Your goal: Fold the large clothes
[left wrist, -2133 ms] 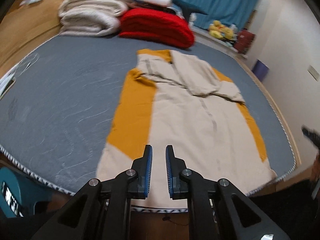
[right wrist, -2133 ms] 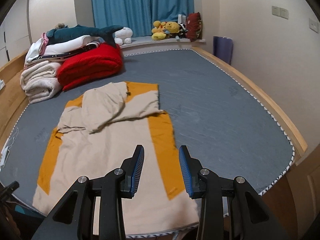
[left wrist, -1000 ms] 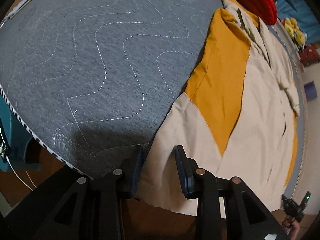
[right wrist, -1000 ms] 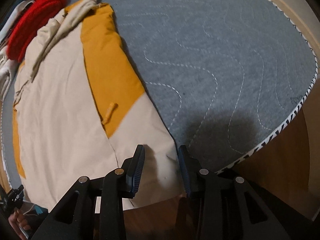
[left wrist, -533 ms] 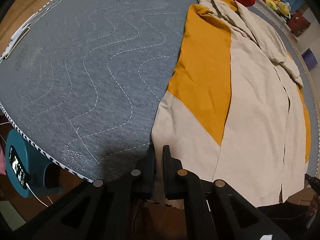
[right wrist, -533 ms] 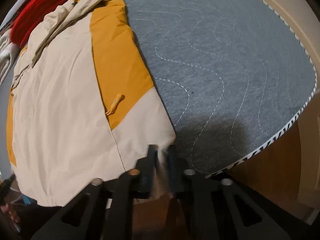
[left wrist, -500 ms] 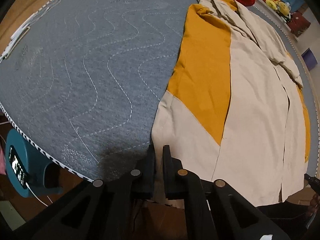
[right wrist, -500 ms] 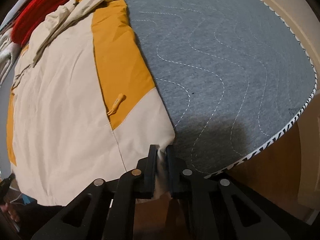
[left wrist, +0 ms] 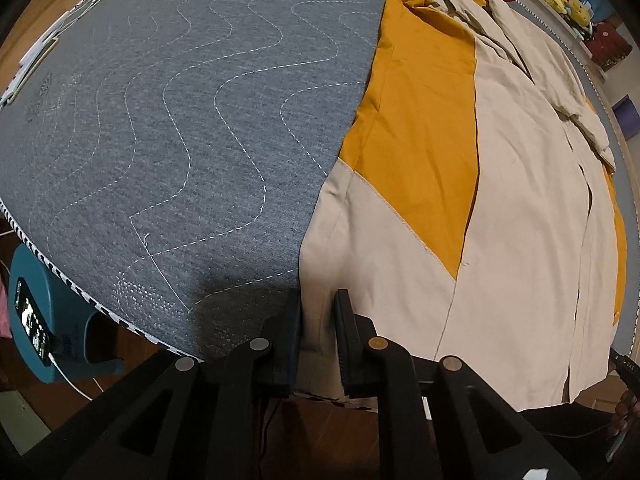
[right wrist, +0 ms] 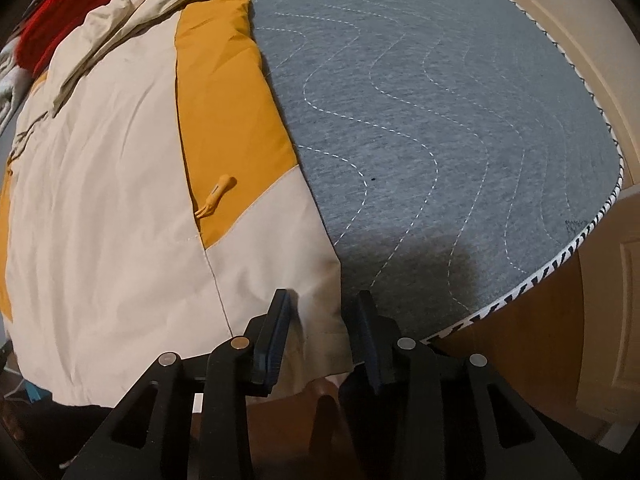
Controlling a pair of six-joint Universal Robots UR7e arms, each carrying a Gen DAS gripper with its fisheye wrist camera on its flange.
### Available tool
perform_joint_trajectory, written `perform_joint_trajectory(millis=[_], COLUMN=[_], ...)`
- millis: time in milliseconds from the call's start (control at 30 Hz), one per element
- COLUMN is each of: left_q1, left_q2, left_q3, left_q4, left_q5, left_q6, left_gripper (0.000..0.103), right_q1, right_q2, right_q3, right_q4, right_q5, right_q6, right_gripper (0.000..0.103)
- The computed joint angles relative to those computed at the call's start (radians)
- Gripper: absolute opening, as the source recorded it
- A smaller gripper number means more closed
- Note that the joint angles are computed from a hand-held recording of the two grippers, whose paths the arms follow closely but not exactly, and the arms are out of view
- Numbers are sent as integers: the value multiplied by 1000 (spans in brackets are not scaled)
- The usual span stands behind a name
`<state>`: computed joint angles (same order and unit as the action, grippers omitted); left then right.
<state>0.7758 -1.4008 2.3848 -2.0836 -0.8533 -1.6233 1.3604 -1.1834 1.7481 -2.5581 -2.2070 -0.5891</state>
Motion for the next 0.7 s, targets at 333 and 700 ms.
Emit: perform_joint_trajectory(millis=[333,700], left_q1=[-3,-89], left_q2=[0,-58], left_q3=[5,14], left_q4=[-2,22], left_q5=[0,49], left_q6=[-6,-28], left_gripper=[15,4], right_q1=[-7,-47], right_q2=[-4,-65], right_q3=[-6,-40], right_q4=[48,170], right_q5=[37,242], right_q6=[11,72], right_gripper=[34,5])
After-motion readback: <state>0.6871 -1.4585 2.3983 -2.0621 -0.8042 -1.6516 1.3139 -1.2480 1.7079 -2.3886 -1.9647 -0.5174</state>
